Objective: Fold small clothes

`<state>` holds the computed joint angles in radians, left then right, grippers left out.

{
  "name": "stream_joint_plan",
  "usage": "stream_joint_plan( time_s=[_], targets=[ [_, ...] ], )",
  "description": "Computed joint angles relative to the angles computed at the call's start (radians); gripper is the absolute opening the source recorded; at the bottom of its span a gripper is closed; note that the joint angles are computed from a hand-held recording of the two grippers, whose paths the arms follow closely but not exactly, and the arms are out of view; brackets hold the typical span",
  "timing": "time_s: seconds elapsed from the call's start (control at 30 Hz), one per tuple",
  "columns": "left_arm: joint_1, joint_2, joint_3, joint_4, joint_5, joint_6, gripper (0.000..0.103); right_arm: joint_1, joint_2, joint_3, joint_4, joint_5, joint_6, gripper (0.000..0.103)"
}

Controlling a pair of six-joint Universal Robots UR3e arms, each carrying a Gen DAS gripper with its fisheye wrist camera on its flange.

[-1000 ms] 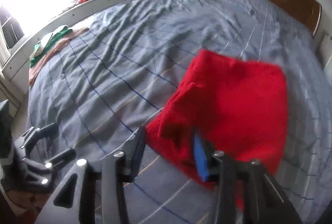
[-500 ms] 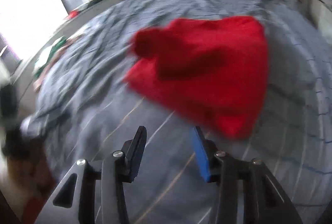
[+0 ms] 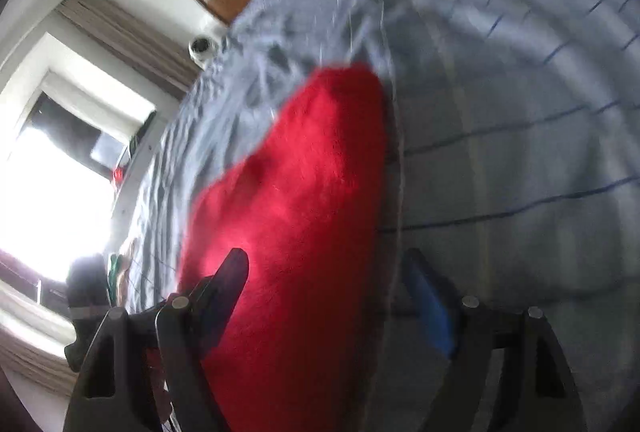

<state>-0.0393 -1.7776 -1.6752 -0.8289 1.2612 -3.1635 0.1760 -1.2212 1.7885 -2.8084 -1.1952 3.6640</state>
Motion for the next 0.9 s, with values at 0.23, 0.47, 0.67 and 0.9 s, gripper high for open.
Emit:
stream_joint_plan(
  time_s=[0.23, 0.47, 0.67, 0.9],
  targets=[
    [-0.034, 0.052, 0.021, 0.043, -0.029, 0.047, 0.023, 0.277, 0.098, -0.296, 0.102, -0.470, -0.157, 0.029],
    [0.052, 0.166, 0.031, 0.083, -0.149, 0.035, 0.024, 0.385, 0.062, -0.446, 0.046, -0.640, -0.263, 0.029],
    [0.003, 0.106, -0.053, 0.045, 0.082, 0.079, 0.052, 0.298, 0.078, -0.425, 0.203, -0.479, -0.144, 0.045],
    [-0.093, 0.651, -0.591, 0.395, 0.377, 0.161, 0.103, 0.326, -0.206, 0.050, 0.084, -0.539, 0.016, 0.089]
  ],
)
